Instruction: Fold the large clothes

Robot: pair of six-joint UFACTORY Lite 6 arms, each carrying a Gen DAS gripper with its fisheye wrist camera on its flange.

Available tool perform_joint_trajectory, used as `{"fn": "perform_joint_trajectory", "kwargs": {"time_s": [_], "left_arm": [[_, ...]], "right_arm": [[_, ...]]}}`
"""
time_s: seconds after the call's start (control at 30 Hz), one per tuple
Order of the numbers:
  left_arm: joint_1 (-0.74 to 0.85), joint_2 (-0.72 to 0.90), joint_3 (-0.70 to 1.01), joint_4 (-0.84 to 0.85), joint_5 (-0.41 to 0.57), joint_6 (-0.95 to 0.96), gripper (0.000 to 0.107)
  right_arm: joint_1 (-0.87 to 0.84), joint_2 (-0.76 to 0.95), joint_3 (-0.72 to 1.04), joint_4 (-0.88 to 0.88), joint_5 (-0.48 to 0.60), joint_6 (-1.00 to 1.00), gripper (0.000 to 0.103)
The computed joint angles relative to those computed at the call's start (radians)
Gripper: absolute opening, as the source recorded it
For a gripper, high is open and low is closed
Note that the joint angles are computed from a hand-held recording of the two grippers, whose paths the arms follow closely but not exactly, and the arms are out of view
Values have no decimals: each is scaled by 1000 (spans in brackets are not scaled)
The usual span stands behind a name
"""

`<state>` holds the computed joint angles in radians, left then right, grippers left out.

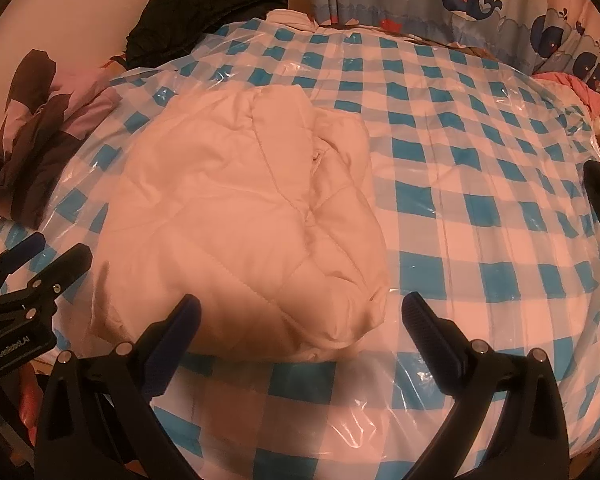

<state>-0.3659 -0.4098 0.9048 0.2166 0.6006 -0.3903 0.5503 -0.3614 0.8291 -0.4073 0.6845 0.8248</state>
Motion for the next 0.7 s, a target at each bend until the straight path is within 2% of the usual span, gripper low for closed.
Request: {"fn": "perform_joint_trajectory", "kwargs": {"time_s": [0.1,0.7], "left_arm": [[-16,19,5,44,18,-35,97],[-16,18,7,21,24,-17,97]], "right_arm": [[4,2,1,1,0,3,97],[45,27,20,-8,3,40,97]]}}
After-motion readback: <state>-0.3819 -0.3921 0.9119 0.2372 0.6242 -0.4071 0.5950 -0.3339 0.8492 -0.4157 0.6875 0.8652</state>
